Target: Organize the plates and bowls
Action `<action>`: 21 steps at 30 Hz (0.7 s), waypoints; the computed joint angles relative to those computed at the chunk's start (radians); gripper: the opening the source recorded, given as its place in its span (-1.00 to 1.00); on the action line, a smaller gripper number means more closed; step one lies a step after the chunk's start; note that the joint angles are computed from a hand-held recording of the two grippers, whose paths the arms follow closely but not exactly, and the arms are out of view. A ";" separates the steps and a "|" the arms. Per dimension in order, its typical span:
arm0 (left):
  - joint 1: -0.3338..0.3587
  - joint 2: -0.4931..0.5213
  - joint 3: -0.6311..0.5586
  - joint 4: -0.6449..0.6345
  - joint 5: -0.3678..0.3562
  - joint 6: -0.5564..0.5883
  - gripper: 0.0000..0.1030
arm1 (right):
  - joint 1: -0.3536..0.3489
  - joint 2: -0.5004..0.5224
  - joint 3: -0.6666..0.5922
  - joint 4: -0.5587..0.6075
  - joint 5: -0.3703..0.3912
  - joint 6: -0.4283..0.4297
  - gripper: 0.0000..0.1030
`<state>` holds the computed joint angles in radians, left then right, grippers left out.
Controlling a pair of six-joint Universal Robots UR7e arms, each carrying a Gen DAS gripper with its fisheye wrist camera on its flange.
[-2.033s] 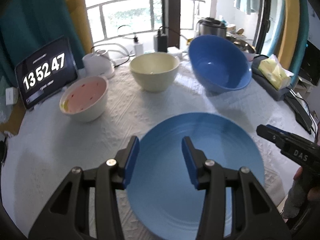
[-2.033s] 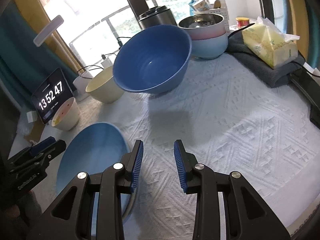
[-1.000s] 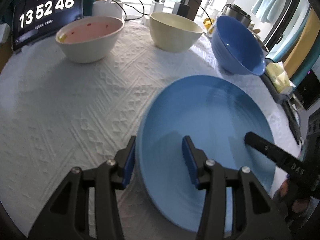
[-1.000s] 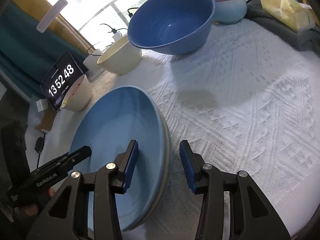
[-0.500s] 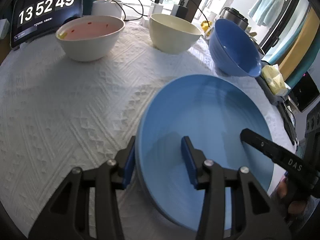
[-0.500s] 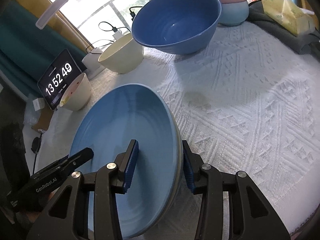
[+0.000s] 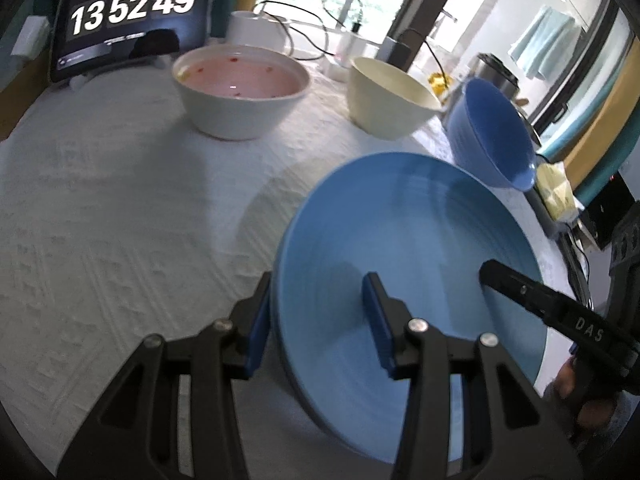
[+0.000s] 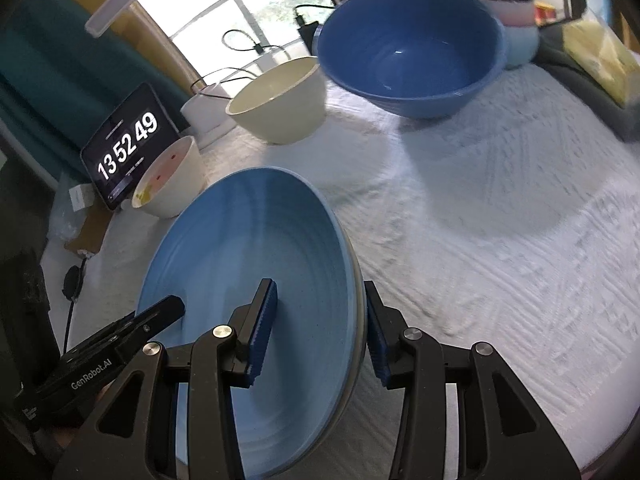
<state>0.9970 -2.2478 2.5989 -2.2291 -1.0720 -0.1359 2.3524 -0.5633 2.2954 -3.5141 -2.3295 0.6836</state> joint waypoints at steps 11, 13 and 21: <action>0.169 0.052 -0.057 -0.091 -0.035 0.120 -0.13 | 0.006 0.049 -0.130 0.122 0.033 -0.014 -0.13; 0.193 0.062 -0.066 -0.110 -0.037 0.143 -0.13 | 0.005 0.059 -0.153 0.138 0.046 -0.019 -0.13; 0.296 0.106 -0.120 -0.161 -0.064 0.211 -0.13 | 0.015 0.101 -0.255 0.225 0.068 -0.036 -0.13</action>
